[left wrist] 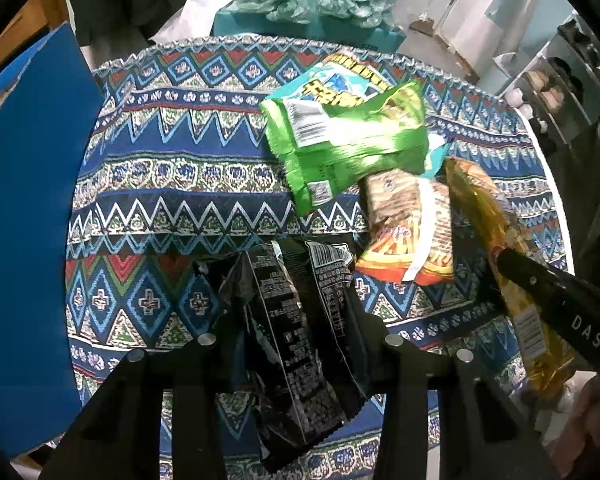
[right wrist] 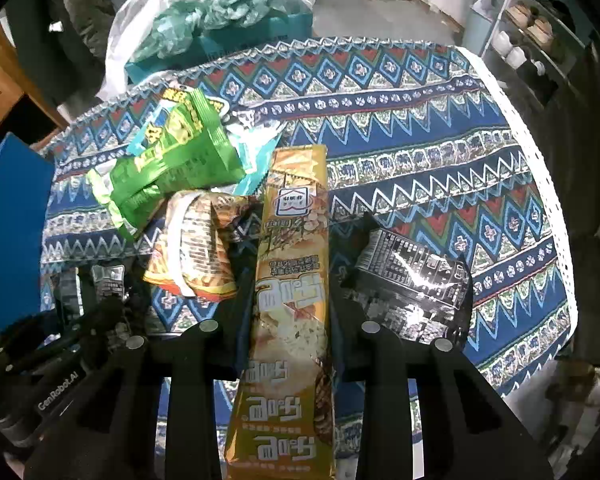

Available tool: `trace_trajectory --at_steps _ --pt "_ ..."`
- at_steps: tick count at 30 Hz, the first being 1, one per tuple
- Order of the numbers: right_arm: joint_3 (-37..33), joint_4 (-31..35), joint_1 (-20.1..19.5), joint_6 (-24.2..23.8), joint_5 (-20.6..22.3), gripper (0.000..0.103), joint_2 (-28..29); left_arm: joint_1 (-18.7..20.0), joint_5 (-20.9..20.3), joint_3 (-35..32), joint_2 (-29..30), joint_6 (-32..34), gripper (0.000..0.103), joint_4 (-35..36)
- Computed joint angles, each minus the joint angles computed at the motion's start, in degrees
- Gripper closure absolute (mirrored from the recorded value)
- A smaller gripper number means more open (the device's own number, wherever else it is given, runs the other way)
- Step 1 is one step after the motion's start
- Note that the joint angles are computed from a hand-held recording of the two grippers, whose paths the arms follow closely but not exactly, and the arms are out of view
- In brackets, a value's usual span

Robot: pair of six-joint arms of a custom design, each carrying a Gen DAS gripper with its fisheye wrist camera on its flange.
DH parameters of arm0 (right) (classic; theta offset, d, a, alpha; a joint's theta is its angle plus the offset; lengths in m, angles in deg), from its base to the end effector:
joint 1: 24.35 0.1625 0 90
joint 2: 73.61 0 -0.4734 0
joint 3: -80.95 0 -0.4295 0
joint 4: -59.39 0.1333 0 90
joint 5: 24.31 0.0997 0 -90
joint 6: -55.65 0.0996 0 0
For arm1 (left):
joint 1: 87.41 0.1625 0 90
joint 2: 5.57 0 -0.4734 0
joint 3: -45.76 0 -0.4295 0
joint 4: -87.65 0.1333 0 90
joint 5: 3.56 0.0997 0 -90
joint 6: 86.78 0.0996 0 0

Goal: Organize snacks
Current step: 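Grasp the black snack pack with the left tool while the right tool grasps the long yellow bar, then carry the black pack and yellow bar over the cardboard box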

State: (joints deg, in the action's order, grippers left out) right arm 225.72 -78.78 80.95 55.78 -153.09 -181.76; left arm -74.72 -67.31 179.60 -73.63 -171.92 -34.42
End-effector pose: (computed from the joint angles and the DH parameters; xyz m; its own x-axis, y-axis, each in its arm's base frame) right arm 0.1503 -0.2808 0.3000 -0.7856 -0.0826 0.6132 -0.2567 0.9452 -0.2016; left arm -0.3380 -0.2579 0.0803 -0.8050 -0.1034 -0.5842 0.1111 0.9410 -0.3196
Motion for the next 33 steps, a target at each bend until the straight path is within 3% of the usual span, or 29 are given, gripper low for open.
trace_trajectory --at_steps 8,23,33 --pt "-0.3 -1.4 2.3 0.1 0.3 0.073 -0.8 -3.0 2.9 -0.8 -3.2 0.0 0.062 2.3" --pt "-2.2 -3.3 8.4 -0.1 2.3 0.073 -0.6 -5.3 7.2 -2.6 -8.0 -2.6 0.062 7.1" --pt "-4.1 -4.1 14.2 1.3 2.8 0.073 2.9 -7.4 10.3 -4.3 -12.2 -6.5 0.062 16.9"
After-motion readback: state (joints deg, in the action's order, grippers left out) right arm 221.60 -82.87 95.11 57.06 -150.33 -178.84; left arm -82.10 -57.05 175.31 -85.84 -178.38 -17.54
